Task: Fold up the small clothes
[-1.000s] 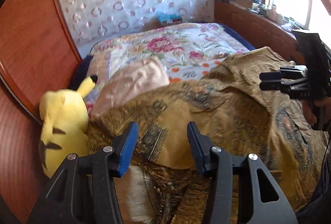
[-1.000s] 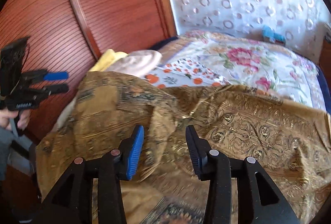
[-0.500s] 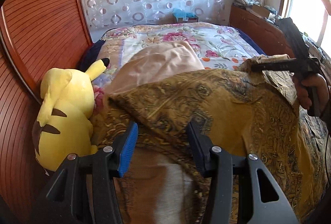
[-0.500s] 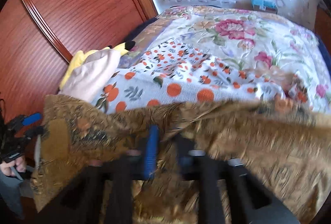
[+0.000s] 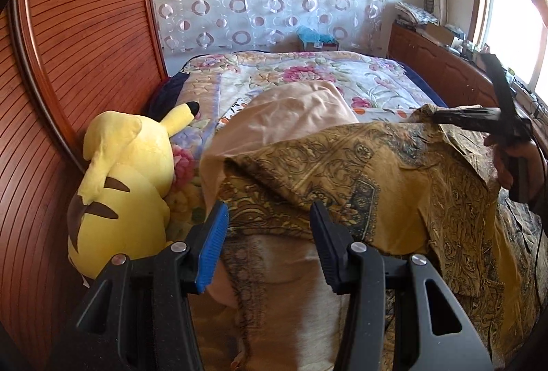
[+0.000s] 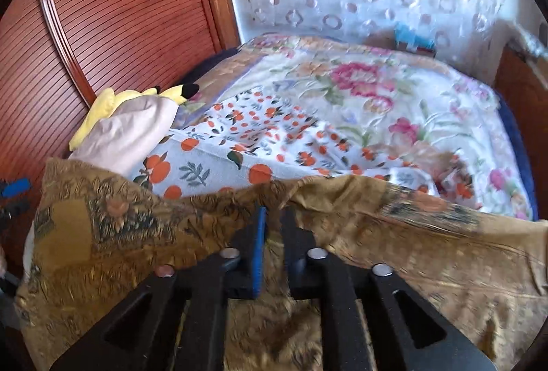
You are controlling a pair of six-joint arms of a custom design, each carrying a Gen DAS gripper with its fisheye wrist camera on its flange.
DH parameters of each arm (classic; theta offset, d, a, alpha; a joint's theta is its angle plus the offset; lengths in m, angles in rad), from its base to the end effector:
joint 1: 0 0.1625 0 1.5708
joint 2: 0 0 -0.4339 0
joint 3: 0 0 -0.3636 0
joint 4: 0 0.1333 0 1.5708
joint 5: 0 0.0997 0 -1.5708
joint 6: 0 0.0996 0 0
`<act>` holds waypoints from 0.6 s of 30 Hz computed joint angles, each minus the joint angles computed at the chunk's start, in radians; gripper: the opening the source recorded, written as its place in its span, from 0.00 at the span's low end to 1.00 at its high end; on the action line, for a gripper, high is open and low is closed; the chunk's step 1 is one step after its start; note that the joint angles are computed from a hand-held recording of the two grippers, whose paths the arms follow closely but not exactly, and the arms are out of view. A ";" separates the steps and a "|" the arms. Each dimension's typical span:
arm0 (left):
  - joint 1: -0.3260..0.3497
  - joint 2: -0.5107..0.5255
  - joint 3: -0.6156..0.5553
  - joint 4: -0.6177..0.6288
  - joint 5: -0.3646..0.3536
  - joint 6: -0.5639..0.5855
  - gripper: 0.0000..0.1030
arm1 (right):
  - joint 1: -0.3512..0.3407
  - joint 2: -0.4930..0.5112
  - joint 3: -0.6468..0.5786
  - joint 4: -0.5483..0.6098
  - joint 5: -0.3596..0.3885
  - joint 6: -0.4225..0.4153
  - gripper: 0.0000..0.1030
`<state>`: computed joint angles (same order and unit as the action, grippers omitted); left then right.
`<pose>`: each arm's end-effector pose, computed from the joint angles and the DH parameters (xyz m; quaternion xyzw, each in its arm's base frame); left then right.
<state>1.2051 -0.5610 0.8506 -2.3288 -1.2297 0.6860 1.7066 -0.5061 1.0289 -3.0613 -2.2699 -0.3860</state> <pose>-0.1474 -0.8508 0.2508 0.4471 0.8489 -0.1994 0.1994 0.1788 -0.7970 0.2302 0.0606 -0.8446 0.3958 0.3553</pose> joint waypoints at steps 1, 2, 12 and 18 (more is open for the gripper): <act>0.002 -0.004 0.001 -0.002 -0.004 0.000 0.49 | 0.003 -0.008 0.024 -0.034 0.001 -0.024 0.35; 0.003 -0.012 0.008 -0.006 -0.009 0.000 0.49 | 0.013 -0.019 0.059 -0.074 -0.001 -0.046 0.40; 0.006 -0.102 0.105 -0.033 -0.059 0.022 0.80 | 0.153 -0.094 0.380 -0.226 0.073 -0.052 0.51; 0.009 -0.171 0.176 -0.046 -0.061 0.005 0.81 | 0.223 -0.048 0.436 -0.231 0.110 -0.033 0.57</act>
